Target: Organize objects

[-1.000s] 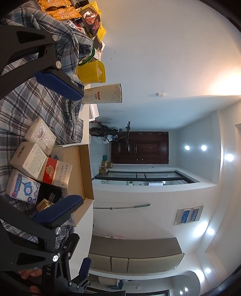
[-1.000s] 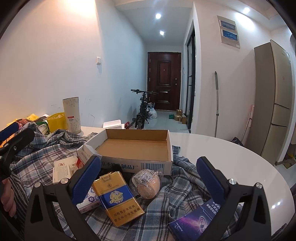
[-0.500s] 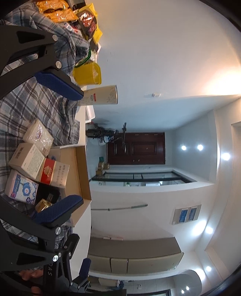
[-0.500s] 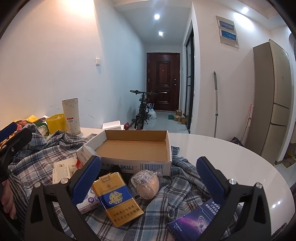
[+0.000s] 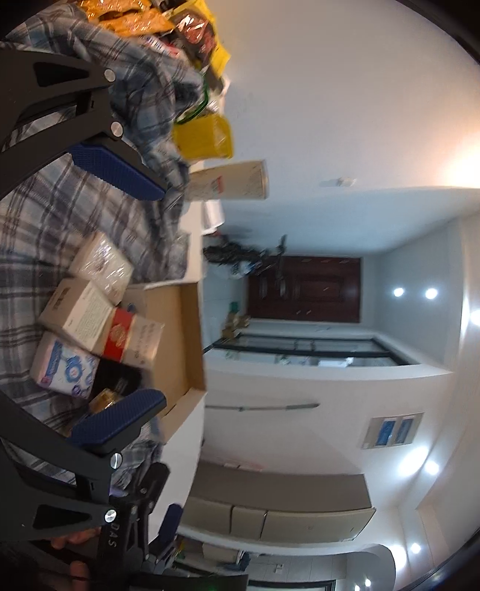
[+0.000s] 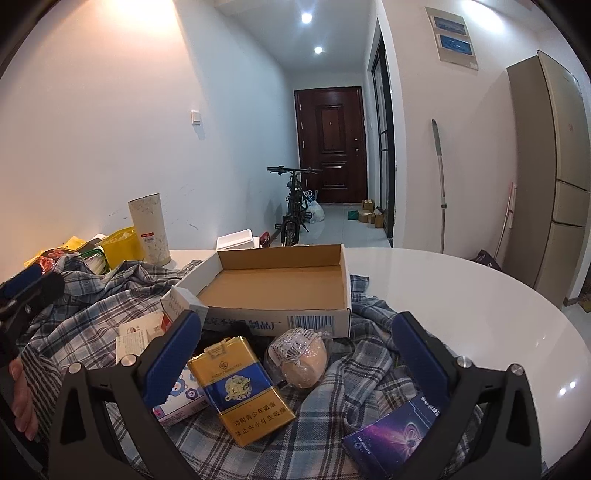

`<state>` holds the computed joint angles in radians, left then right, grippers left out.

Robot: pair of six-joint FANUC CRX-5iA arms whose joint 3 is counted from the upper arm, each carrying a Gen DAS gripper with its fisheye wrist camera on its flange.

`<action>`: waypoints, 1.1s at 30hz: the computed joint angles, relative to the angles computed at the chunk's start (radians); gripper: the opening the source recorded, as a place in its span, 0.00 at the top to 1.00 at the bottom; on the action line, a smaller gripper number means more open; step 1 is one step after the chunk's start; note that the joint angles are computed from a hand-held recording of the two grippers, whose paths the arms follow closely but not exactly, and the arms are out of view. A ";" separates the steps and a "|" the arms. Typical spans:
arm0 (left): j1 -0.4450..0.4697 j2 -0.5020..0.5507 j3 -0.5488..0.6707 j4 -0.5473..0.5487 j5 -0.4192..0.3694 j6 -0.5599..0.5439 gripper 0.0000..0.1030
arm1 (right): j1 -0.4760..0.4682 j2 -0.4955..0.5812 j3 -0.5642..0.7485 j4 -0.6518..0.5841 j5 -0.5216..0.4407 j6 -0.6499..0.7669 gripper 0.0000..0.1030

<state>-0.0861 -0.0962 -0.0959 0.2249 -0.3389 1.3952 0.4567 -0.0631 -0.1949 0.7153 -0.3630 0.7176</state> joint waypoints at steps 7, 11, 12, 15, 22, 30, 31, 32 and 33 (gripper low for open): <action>0.032 0.143 0.149 0.170 -0.394 -0.099 0.00 | 0.015 0.018 0.059 -0.128 -0.062 0.129 0.00; 0.042 0.189 0.183 0.200 -0.464 -0.129 0.00 | 0.019 0.027 0.105 -0.251 -0.096 0.233 0.00; 0.051 0.206 0.192 0.231 -0.494 -0.142 0.00 | 0.020 0.027 0.106 -0.256 -0.098 0.237 0.00; 0.071 0.238 0.203 0.282 -0.532 -0.134 0.00 | 0.021 0.027 0.104 -0.256 -0.097 0.236 0.00; 0.114 0.242 0.152 0.464 -0.501 -0.233 0.00 | 0.024 0.031 0.127 -0.314 -0.115 0.292 0.00; 0.097 0.250 0.180 0.419 -0.503 -0.319 0.14 | 0.024 0.035 0.145 -0.357 -0.127 0.329 0.00; 0.096 0.259 0.190 0.414 -0.525 -0.329 0.15 | 0.025 0.036 0.149 -0.363 -0.132 0.333 0.00; 0.093 0.268 0.205 0.395 -0.542 -0.326 0.15 | 0.024 0.037 0.152 -0.372 -0.136 0.339 0.00; 0.088 0.274 0.219 0.365 -0.553 -0.310 0.16 | 0.023 0.037 0.157 -0.383 -0.140 0.347 0.00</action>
<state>0.0021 0.1779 0.1235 0.5901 -0.8919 1.0855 0.4802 -0.0261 -0.0380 0.3319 -0.5031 1.0651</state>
